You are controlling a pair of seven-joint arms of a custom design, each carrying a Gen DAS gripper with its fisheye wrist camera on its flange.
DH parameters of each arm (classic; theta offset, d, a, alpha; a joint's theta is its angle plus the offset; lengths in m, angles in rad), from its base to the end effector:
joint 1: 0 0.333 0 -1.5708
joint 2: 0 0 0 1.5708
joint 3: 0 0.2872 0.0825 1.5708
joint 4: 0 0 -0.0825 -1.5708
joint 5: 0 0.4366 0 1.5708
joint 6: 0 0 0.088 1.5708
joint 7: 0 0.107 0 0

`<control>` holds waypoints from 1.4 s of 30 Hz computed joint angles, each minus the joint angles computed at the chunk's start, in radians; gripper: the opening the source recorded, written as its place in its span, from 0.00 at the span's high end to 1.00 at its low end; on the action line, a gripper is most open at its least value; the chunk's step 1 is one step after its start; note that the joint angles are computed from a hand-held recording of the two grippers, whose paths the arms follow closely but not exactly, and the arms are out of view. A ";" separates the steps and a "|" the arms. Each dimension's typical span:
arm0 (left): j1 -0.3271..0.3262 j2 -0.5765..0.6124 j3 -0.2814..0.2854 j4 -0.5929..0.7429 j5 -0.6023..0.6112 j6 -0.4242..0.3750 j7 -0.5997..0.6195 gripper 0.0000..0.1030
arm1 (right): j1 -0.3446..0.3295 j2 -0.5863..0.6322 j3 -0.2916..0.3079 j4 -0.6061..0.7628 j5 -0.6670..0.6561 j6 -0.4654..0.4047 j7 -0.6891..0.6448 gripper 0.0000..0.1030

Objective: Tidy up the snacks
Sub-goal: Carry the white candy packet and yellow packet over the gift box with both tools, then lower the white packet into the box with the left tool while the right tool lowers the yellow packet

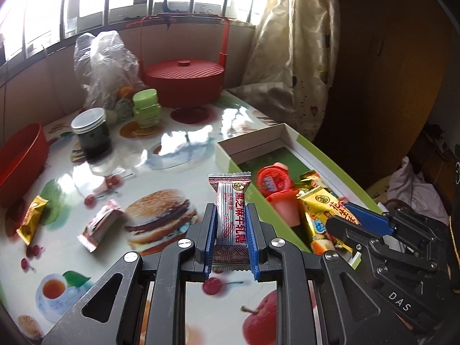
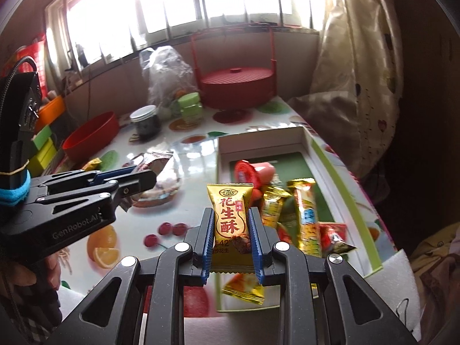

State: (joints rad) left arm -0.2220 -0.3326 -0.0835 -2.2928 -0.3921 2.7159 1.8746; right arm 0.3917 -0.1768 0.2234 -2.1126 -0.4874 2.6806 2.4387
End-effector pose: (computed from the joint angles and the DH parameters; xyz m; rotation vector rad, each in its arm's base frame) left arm 0.5336 -0.1566 0.5216 -1.5363 2.1305 -0.9872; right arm 0.4824 0.3654 0.5257 -1.7832 1.5882 -0.5509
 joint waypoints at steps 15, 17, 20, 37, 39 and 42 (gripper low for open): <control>-0.022 0.083 -0.018 0.088 -0.077 -0.036 0.070 0.80 | -0.044 -0.064 0.005 -0.067 -0.018 -0.047 0.068 0.78; -0.025 0.087 -0.021 0.092 -0.091 -0.039 0.083 0.80 | -0.050 -0.070 0.004 -0.074 -0.020 -0.051 0.078 0.78; -0.028 0.093 -0.027 0.098 -0.102 -0.048 0.092 0.80 | -0.058 -0.076 0.002 -0.081 -0.022 -0.060 0.086 0.78; -0.042 0.116 -0.060 0.109 -0.127 -0.093 0.102 0.80 | -0.091 -0.071 -0.010 -0.090 -0.045 -0.076 0.077 0.78; -0.044 0.119 -0.065 0.110 -0.118 -0.096 0.090 0.80 | -0.092 -0.068 -0.010 -0.090 -0.054 -0.076 0.077 0.78; -0.049 0.124 -0.068 0.113 -0.119 -0.105 0.084 0.80 | -0.091 -0.068 -0.015 -0.093 -0.051 -0.064 0.072 0.78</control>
State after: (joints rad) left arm -0.2713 -0.2082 -0.1520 -2.1799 -0.5115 2.6113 1.9588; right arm 0.3002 -0.2449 0.2087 -2.2056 -0.5380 2.6162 2.5107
